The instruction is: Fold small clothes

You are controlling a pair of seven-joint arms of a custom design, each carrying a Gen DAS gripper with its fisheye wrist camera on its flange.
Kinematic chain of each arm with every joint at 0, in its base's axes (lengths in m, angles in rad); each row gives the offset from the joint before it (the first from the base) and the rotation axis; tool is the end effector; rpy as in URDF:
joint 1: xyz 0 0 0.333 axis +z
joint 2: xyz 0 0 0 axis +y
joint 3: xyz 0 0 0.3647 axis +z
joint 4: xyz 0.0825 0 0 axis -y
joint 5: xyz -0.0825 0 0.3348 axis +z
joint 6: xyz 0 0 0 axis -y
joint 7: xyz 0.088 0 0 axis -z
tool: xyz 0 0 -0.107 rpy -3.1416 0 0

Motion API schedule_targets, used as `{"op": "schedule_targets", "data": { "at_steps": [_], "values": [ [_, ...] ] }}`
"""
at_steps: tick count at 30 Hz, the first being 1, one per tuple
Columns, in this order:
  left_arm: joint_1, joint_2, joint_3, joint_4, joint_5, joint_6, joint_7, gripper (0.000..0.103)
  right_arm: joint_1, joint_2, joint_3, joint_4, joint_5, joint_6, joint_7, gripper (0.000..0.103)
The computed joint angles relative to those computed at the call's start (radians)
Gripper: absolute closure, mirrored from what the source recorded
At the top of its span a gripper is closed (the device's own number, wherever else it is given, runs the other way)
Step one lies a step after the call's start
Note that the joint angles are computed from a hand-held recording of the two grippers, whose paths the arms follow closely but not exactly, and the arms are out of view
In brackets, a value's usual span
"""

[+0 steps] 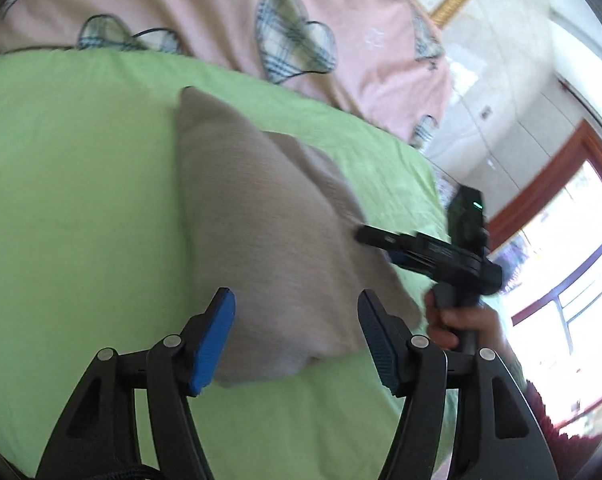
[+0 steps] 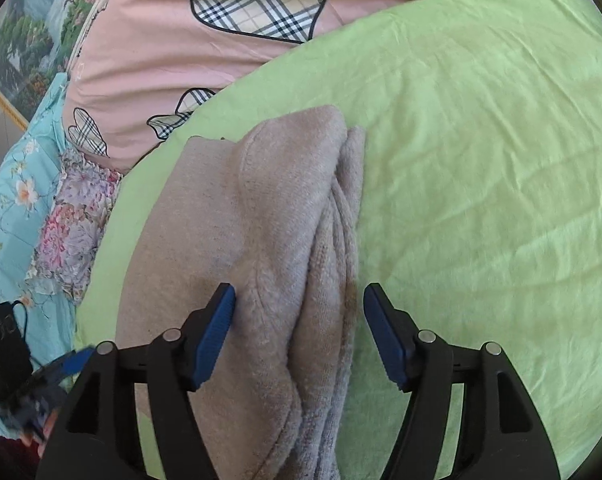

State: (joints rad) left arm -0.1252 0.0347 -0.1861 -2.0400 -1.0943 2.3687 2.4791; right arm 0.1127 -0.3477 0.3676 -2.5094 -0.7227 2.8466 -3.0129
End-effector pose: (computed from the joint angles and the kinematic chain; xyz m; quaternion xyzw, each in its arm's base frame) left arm 0.5173 -0.1759 0.5342 0.4580 -0.7753 0.4264 0.0851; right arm 0.3409 0.2360 0.5331 -0.4438 0.8079 -0.1668 0.3499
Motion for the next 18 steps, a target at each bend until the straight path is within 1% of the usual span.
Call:
{"op": "schedule_targets", "data": {
  "at_steps": [2,4,5,7,8,10,13,14,15,16,17,18],
  "values": [
    [0.011,0.045,0.006,0.044,-0.002,-0.037,-0.027,0.036,-0.003,-0.003,-0.001,-0.007,0.001,0.018,0.014,0.035],
    [0.02,0.099,0.0,0.1,0.022,-0.063,-0.07,0.028,-0.002,-0.003,-0.006,-0.011,0.009,0.033,0.006,0.035],
    [0.023,0.125,-0.005,0.125,0.043,-0.066,-0.085,0.027,0.004,0.001,-0.012,-0.01,0.021,0.035,-0.007,0.035],
    [0.022,0.164,-0.017,0.151,0.09,-0.042,-0.126,0.026,0.011,0.013,-0.027,-0.009,0.042,0.045,-0.037,0.035],
    [0.029,0.185,-0.025,0.166,0.1,-0.05,-0.134,0.026,0.011,0.023,-0.032,-0.008,0.05,0.055,-0.049,0.034],
    [0.04,0.253,-0.039,0.231,0.142,-0.094,-0.179,0.024,0.007,0.041,-0.043,-0.009,0.063,0.085,-0.068,0.034],
    [0.067,0.359,-0.076,0.329,0.151,-0.168,-0.208,0.02,-0.004,0.084,-0.058,-0.017,0.09,0.165,-0.091,0.034],
    [0.073,0.391,-0.086,0.357,0.155,-0.183,-0.222,0.02,-0.019,0.091,-0.052,-0.021,0.091,0.187,-0.087,0.034],
    [0.091,0.417,-0.105,0.374,0.127,-0.198,-0.204,0.024,-0.056,0.102,-0.032,-0.027,0.074,0.231,-0.063,0.034],
    [0.102,0.428,-0.118,0.379,0.112,-0.196,-0.184,0.031,-0.083,0.105,-0.012,-0.03,0.068,0.251,-0.051,0.034],
    [0.102,0.427,-0.121,0.378,0.119,-0.19,-0.183,0.036,-0.106,0.109,0.005,-0.03,0.066,0.263,-0.046,0.039],
    [0.099,0.422,-0.123,0.372,0.13,-0.175,-0.172,0.042,-0.104,0.118,0.006,-0.027,0.077,0.278,-0.063,0.047]
  ]
}}
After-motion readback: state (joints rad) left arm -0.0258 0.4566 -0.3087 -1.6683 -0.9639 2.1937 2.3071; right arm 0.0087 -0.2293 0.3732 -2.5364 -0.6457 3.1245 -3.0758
